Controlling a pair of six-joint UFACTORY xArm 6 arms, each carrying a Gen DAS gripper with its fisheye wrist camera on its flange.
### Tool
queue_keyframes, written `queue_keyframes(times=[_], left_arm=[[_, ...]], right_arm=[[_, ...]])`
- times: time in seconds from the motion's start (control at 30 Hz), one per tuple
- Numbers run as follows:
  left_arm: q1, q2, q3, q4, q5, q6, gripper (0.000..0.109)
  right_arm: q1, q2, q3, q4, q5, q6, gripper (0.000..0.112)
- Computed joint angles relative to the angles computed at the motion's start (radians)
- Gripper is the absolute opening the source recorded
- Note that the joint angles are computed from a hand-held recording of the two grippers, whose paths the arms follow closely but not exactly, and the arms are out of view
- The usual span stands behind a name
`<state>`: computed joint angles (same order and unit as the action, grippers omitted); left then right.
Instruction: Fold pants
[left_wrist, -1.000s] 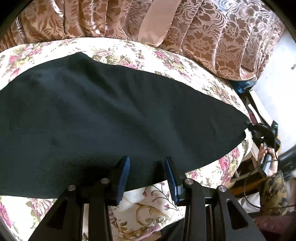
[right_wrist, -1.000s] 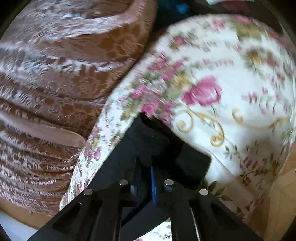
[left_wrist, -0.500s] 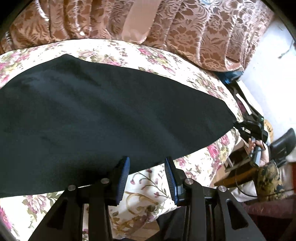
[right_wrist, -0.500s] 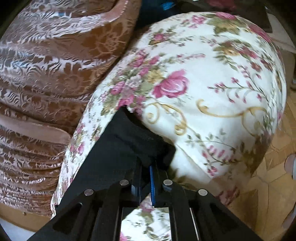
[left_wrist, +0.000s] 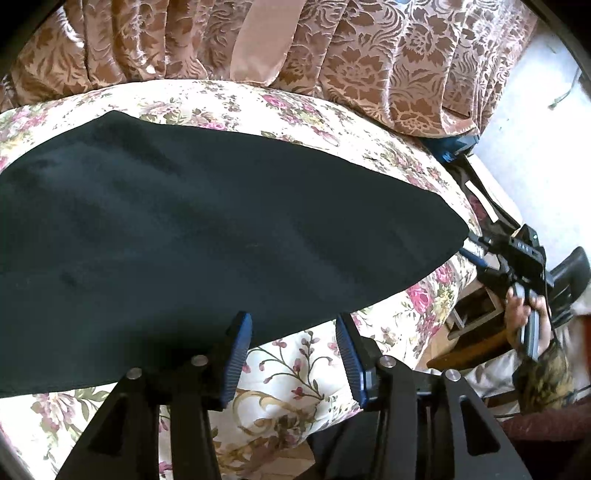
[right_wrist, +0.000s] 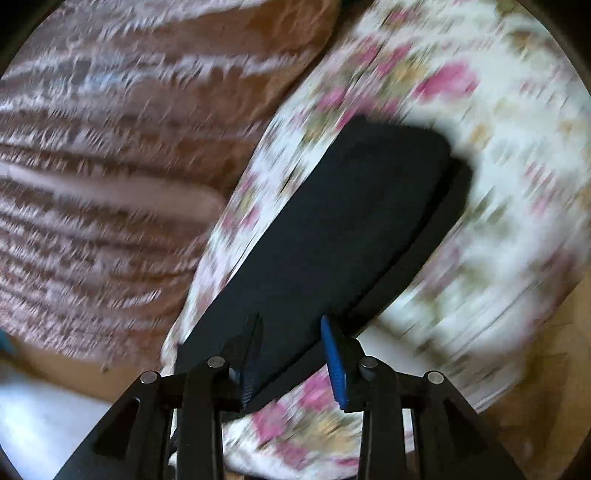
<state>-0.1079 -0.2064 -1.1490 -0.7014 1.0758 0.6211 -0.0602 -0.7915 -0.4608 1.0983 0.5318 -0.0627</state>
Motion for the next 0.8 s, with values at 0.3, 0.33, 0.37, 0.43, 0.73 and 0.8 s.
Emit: queue_keyframes(times=[0.3, 0.33, 0.37, 0.43, 0.73, 0.8], left_arm=[[0.03, -0.011, 0.019, -0.029, -0.003, -0.005, 0.047], [0.031, -0.012, 0.022, -0.03, -0.006, -0.008, 0.047], [0.034, -0.013, 0.024, -0.032, -0.006, -0.012, 0.047], [0.037, -0.017, 0.028, -0.038, -0.007, -0.013, 0.047], [0.085, -0.037, 0.038, -0.071, 0.012, -0.012, 0.047], [0.095, -0.034, 0.042, -0.075, 0.011, -0.019, 0.047]], right_arm=[[0.154, 0.121, -0.03, 0.165, -0.064, -0.072, 0.034], [0.163, 0.135, -0.038, 0.176, -0.073, -0.078, 0.034], [0.17, 0.155, -0.049, 0.19, -0.082, -0.084, 0.034], [0.185, 0.176, -0.061, 0.183, -0.107, -0.088, 0.029], [0.206, 0.1, -0.034, -0.133, -0.131, 0.088, 0.006], [0.196, 0.104, -0.028, -0.177, -0.108, 0.111, 0.006]])
